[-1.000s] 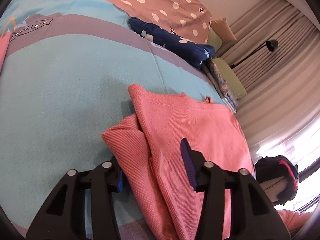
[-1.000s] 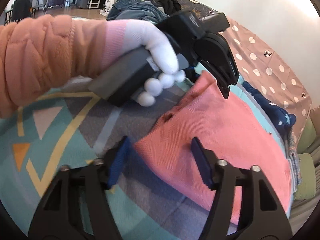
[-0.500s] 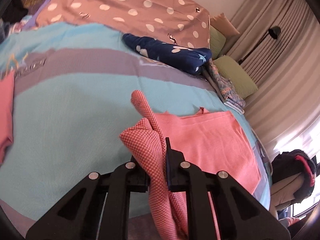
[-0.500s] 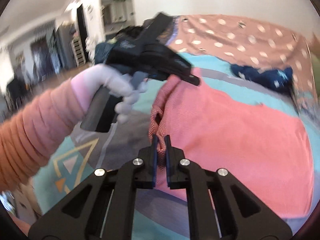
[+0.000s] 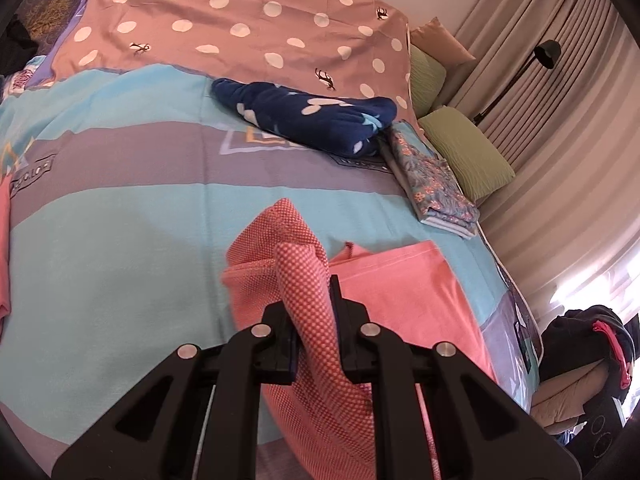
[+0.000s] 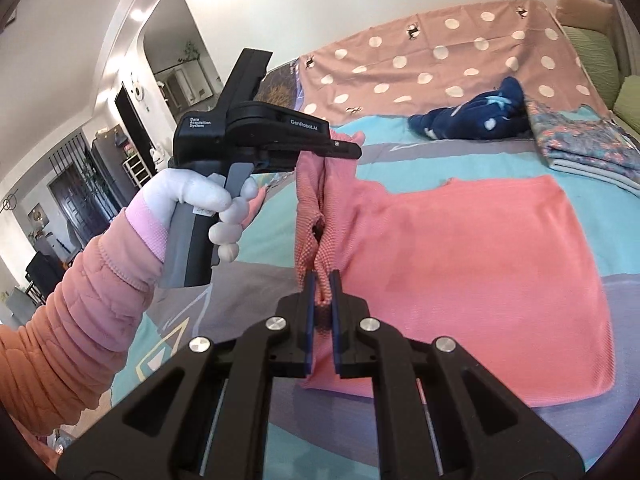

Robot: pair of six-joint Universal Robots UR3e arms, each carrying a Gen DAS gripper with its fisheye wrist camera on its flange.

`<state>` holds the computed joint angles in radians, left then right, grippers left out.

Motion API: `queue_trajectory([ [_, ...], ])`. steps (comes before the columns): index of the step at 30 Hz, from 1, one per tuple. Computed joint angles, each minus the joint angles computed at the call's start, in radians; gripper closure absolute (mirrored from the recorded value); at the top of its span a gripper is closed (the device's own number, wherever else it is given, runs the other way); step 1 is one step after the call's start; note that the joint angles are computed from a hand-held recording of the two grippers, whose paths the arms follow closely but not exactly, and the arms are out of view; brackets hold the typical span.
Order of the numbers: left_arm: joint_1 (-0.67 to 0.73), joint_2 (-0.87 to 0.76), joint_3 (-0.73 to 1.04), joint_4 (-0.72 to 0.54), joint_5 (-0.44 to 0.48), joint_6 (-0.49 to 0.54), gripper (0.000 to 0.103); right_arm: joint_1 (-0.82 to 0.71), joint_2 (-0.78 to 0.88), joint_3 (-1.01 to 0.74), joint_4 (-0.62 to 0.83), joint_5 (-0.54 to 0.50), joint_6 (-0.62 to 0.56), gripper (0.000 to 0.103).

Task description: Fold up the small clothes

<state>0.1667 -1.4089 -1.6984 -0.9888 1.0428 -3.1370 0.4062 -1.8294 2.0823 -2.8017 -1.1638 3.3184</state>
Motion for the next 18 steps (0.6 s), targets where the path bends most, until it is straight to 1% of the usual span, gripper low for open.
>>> queue_trajectory([
  [3, -0.070, -0.053, 0.039, 0.031, 0.055, -0.058, 0.091, -0.067, -0.061, 0.049, 0.032, 0.063, -0.009, 0.096],
  [6, -0.125, -0.100, 0.080, 0.049, 0.096, -0.107, 0.091, -0.148, -0.132, 0.106, 0.065, 0.136, -0.043, 0.096],
  [7, -0.148, -0.121, 0.101, 0.053, 0.112, -0.127, 0.091, -0.158, -0.140, 0.111, 0.068, 0.145, -0.045, 0.096],
  [11, -0.233, -0.196, 0.194, 0.054, 0.169, -0.187, 0.091, -0.288, -0.244, 0.175, 0.143, 0.250, -0.103, 0.096],
  [14, -0.303, -0.266, 0.282, 0.046, 0.216, -0.222, 0.092, -0.410, -0.357, 0.224, 0.251, 0.332, -0.166, 0.096],
  [16, -0.352, -0.319, 0.346, 0.040, 0.249, -0.245, 0.092, -0.516, -0.451, 0.253, 0.374, 0.406, -0.230, 0.096],
  [17, -0.372, -0.347, 0.380, 0.033, 0.260, -0.256, 0.092, -0.569, -0.501, 0.264, 0.450, 0.443, -0.268, 0.096],
  [18, -0.394, -0.377, 0.418, 0.024, 0.272, -0.266, 0.092, -0.651, -0.581, 0.273, 0.584, 0.496, -0.338, 0.096],
])
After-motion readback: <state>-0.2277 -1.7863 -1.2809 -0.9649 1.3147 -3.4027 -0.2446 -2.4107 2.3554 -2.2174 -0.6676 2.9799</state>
